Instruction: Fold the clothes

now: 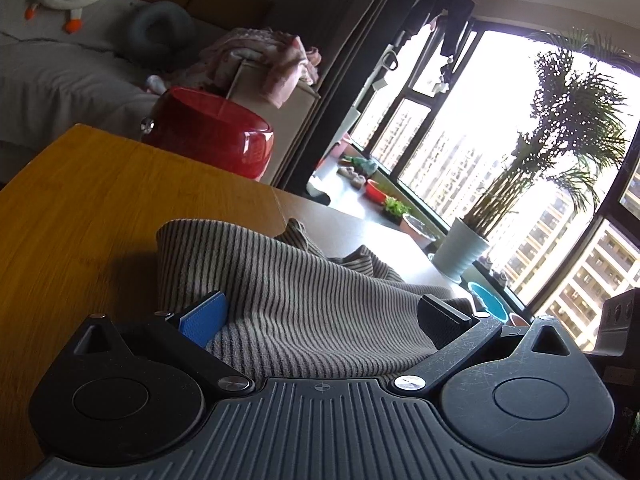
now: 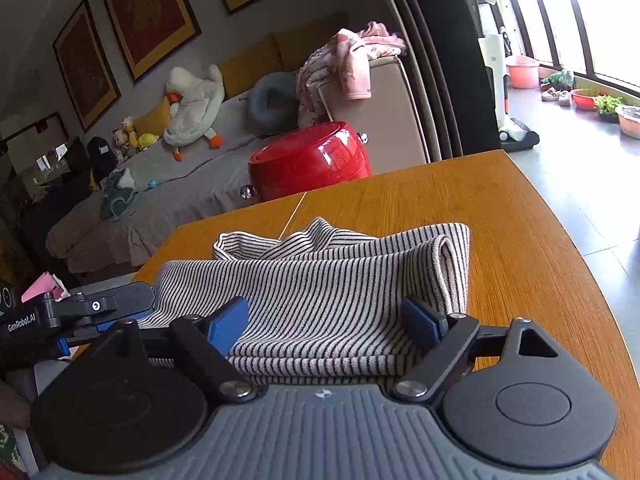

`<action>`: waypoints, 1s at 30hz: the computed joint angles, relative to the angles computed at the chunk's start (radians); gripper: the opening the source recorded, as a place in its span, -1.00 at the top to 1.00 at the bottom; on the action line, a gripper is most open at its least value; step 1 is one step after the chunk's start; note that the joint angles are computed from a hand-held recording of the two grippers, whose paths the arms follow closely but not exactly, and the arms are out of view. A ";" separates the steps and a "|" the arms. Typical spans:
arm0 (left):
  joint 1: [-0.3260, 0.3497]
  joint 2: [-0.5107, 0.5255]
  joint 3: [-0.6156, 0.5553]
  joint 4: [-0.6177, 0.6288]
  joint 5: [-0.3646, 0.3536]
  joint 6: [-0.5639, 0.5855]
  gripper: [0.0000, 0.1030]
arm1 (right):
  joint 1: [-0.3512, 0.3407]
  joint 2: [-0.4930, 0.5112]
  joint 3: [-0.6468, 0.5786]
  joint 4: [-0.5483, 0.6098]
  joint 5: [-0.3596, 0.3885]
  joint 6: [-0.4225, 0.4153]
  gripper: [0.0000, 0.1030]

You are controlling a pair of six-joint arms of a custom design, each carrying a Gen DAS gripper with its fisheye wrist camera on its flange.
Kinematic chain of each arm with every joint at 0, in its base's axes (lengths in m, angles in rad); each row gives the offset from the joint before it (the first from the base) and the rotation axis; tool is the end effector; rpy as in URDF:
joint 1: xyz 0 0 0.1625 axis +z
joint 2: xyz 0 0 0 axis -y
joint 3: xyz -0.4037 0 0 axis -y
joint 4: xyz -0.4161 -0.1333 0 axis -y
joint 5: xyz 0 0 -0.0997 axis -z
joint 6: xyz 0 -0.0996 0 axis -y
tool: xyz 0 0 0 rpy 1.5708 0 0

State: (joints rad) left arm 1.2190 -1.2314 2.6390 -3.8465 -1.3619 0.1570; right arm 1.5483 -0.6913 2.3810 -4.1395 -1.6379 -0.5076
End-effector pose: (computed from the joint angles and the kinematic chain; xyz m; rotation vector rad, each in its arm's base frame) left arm 0.0271 -0.3730 0.1457 0.5611 2.6874 -1.2930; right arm 0.1176 -0.4045 0.0201 0.5874 -2.5455 1.1623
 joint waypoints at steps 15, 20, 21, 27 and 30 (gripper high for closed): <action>0.018 -0.092 -0.005 0.141 -0.026 -0.012 -1.00 | 0.140 0.003 -0.061 0.055 -0.345 -0.114 -0.13; -0.049 -0.239 0.015 0.247 0.160 -0.061 -1.00 | 0.124 0.000 -0.052 0.040 -0.314 -0.129 -0.14; -0.050 -0.256 0.005 0.291 0.183 -0.071 -1.00 | 0.116 -0.002 -0.048 0.035 -0.300 -0.137 -0.15; -0.025 -0.230 -0.106 0.537 0.237 -0.092 -0.94 | 0.085 -0.018 -0.031 0.035 -0.227 -0.143 -0.28; -0.030 -0.201 -0.130 0.564 0.244 -0.099 -0.69 | 0.081 -0.067 -0.012 0.065 -0.191 -0.117 -0.24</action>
State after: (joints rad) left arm 1.1893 -1.4324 2.5094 -3.2830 -1.1176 0.0584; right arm 1.6291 -0.7583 2.3693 -4.0748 -1.8289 -0.6251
